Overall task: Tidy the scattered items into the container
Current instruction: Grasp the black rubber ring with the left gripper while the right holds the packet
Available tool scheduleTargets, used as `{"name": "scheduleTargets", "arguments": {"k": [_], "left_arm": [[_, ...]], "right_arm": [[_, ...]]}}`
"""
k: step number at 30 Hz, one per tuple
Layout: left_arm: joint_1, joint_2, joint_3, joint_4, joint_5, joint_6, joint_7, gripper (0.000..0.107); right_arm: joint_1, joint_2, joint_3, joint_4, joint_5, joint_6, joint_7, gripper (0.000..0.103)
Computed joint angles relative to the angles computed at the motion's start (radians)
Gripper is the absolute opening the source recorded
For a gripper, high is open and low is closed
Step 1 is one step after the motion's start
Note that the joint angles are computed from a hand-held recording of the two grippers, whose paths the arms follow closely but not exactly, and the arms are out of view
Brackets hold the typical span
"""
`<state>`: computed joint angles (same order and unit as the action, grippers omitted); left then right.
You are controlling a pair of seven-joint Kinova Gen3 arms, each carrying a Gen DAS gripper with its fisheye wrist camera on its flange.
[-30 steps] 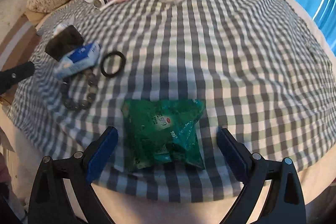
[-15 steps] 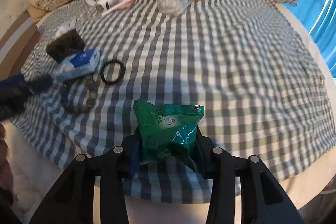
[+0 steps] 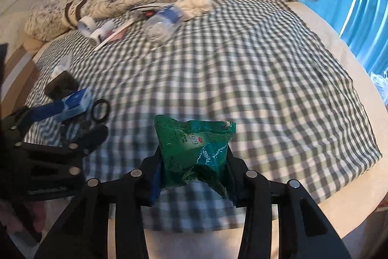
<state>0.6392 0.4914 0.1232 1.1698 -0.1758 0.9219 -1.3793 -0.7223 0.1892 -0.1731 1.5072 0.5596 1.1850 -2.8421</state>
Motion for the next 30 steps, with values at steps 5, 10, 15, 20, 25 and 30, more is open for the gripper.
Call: {"name": "scheduleTargets", "arguments": {"k": [5, 10, 15, 20, 25, 30], "left_arm": [[0.026, 0.062, -0.035, -0.053, -0.061, 0.024, 0.022, 0.103], [-0.007, 0.065, -0.005, -0.054, -0.024, 0.03, -0.047, 0.088], [-0.072, 0.059, 0.036, -0.049, 0.092, 0.044, -0.13, 0.061], [-0.078, 0.054, 0.04, -0.083, 0.135, 0.103, -0.166, 0.006], [-0.05, 0.036, 0.022, -0.076, 0.114, 0.116, -0.162, 0.006], [0.016, 0.05, -0.035, -0.139, 0.018, 0.208, -0.055, 0.006]], "right_arm": [[0.03, -0.048, 0.0, 0.061, -0.001, -0.043, -0.028, 0.042], [0.065, -0.083, -0.012, 0.111, -0.003, -0.089, -0.05, 0.042], [0.091, -0.093, -0.019, 0.132, -0.007, -0.114, -0.064, 0.042], [0.096, -0.098, -0.029, 0.132, 0.001, -0.112, -0.073, 0.042], [0.085, -0.089, -0.036, 0.111, 0.012, -0.099, -0.069, 0.042], [0.065, -0.077, -0.038, 0.076, 0.023, -0.077, -0.061, 0.042]]}}
